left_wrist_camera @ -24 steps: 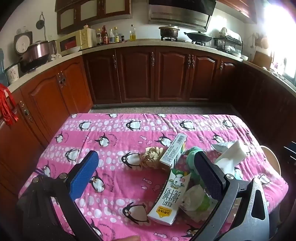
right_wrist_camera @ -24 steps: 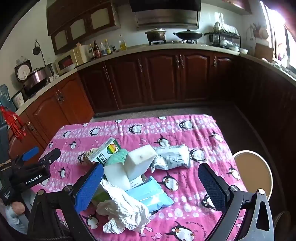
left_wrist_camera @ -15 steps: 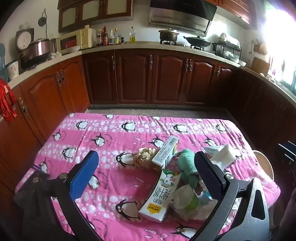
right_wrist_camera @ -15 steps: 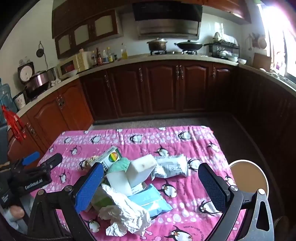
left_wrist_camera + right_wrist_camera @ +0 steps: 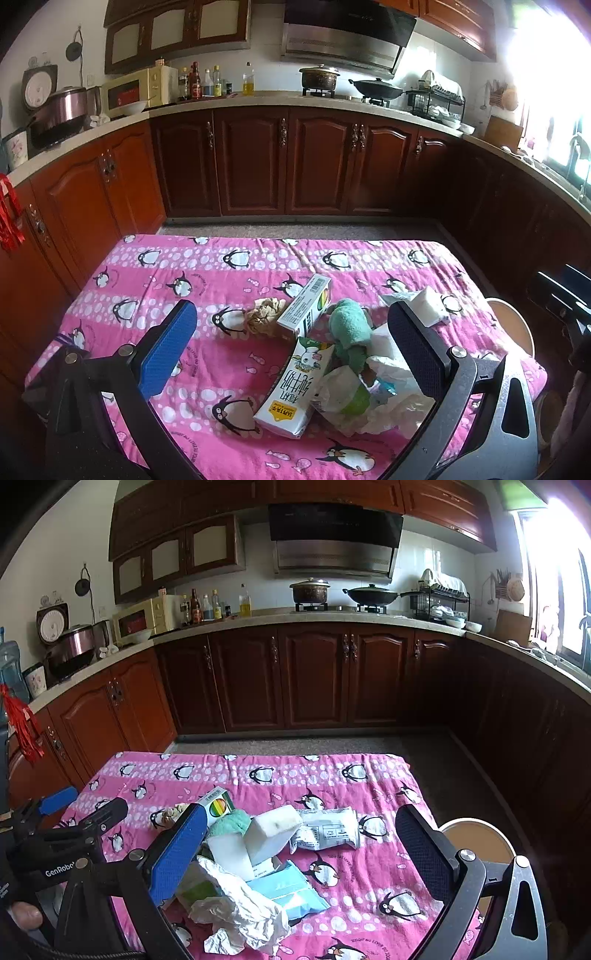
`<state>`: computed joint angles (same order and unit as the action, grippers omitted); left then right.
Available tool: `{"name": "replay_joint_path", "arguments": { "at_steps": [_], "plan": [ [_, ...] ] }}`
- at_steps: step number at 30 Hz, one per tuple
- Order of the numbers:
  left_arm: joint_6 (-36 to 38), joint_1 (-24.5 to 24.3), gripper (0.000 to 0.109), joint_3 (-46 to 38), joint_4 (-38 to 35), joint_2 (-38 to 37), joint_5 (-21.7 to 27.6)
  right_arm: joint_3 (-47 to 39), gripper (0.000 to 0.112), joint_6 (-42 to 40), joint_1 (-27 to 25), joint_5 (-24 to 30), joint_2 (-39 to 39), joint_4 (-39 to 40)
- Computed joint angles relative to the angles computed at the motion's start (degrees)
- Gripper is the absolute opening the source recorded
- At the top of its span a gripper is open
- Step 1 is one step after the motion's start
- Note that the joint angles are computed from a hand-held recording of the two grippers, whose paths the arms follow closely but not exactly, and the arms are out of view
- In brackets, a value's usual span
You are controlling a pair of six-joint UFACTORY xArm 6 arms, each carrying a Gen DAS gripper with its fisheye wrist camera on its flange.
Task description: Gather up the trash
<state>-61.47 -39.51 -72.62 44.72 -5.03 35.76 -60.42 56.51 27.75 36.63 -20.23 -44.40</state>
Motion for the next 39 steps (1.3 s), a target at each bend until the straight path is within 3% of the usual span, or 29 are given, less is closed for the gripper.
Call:
{"name": "replay_joint_path", "arguments": {
  "at_steps": [39],
  "plan": [
    [-6.6,-1.7,0.102,-0.5,7.3,-1.2,1.3,1.9,0.101,5.2,-0.4,-2.6,-0.9,-2.7]
  ]
}}
